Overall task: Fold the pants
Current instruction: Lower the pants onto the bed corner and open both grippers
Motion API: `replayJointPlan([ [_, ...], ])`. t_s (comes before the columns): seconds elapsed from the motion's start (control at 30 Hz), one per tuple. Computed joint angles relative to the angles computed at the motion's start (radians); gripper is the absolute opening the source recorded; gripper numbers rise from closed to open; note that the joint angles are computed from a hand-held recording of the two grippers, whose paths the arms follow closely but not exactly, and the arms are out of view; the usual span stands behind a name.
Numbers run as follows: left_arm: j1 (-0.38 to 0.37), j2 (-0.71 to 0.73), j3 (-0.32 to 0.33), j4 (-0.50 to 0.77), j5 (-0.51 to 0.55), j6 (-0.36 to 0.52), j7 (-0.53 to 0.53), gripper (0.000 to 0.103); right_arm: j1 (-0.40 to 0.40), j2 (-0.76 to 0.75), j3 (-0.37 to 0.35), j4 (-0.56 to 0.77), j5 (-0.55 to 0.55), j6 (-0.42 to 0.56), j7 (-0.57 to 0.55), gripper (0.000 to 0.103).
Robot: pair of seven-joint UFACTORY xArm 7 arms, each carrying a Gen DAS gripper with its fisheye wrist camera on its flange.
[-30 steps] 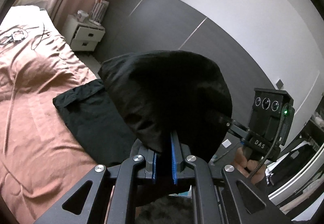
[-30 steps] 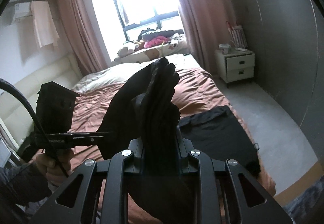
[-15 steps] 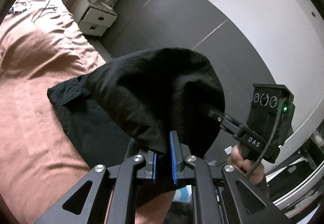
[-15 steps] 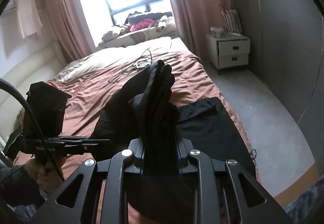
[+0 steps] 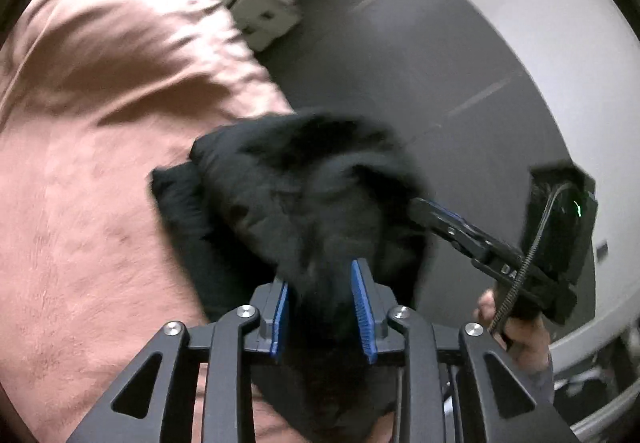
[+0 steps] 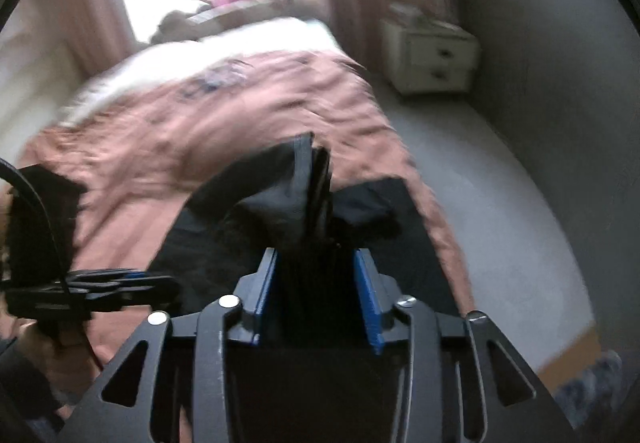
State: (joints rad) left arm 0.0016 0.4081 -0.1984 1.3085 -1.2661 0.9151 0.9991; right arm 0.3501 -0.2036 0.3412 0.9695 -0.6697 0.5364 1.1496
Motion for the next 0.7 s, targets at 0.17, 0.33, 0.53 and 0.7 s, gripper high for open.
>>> replayJointPlan([
  [0.17, 0.019, 0.053, -0.001, 0.042, 0.007, 0.012, -0.013, 0.038, -0.004, -0.061, 0.021, -0.055, -0.01, -0.039, 0.073, 0.036],
  [0.33, 0.022, 0.089, -0.013, 0.081, 0.012, -0.028, -0.019, 0.04, -0.014, -0.151, 0.058, -0.138, 0.007, -0.08, 0.112, 0.036],
  [0.53, 0.005, 0.106, -0.033, 0.101, -0.029, -0.2, -0.001, 0.038, -0.049, -0.257, 0.111, -0.309, 0.078, -0.209, 0.158, 0.036],
  [0.7, 0.013, 0.089, -0.037, 0.094, -0.004, -0.246, 0.01, 0.038, -0.033, -0.311, 0.131, -0.4, 0.183, -0.2, 0.121, 0.036],
])
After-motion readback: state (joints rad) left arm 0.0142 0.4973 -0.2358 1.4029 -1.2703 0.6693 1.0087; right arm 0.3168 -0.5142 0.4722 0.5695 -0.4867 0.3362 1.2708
